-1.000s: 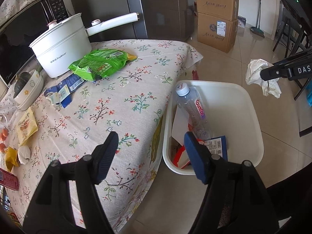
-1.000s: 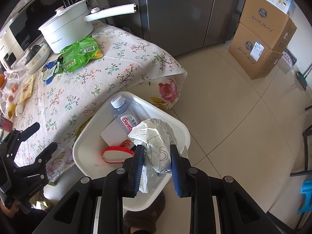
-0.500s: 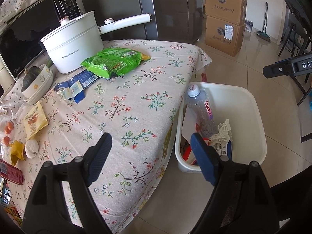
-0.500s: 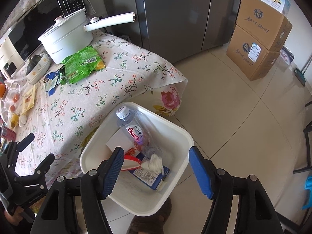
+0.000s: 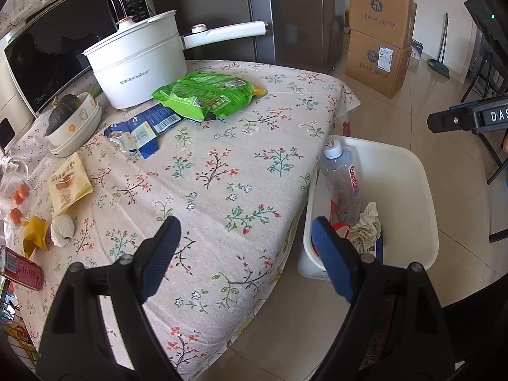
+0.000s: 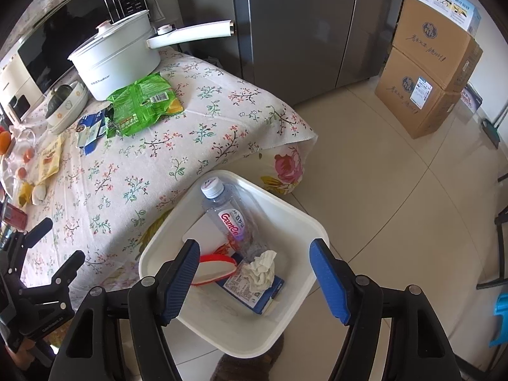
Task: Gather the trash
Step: 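Move both tools back over the table toward the red can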
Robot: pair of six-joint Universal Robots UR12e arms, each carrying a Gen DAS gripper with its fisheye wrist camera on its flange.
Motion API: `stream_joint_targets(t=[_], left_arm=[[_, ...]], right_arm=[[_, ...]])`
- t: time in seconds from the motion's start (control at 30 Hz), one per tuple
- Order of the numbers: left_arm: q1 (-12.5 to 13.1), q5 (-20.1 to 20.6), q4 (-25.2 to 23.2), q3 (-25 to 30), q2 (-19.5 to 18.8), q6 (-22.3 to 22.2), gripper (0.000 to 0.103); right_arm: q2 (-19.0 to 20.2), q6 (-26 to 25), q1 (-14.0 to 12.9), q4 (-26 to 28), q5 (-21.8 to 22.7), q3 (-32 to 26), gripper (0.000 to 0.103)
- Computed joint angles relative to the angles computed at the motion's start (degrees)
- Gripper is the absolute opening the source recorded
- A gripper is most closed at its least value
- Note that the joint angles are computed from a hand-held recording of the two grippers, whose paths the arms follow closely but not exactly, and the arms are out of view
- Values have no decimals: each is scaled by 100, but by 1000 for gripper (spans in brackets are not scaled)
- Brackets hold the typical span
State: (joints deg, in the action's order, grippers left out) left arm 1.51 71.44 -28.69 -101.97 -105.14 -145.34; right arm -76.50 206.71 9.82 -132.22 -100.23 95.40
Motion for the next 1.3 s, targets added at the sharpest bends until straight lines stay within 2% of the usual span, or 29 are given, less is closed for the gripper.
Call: stream_joint_targets(t=[0.1,0.2,0.53,0.8,1.13,1.3], left_arm=[[91,94,101,5,1,-86,95],[201,216,149,36,-9,-188,98],[699,609,100,267,-107,-797,98],[1066,768,156,424,-194,-1373,98],[1375,999,134,673,-416,-2221,98],[1479,847,295,774,-579,-2573,98]], right_arm=[[123,-41,66,5,-80,-151,82],[284,-138,148,40,-133,-340,83],[880,-386,455,112,49,-1096,84],[1310,-620,705,214,154,-1709,84],[1737,-747,883,410,234,-2307,84],[1873,-752,930,487,270,-2491,84]])
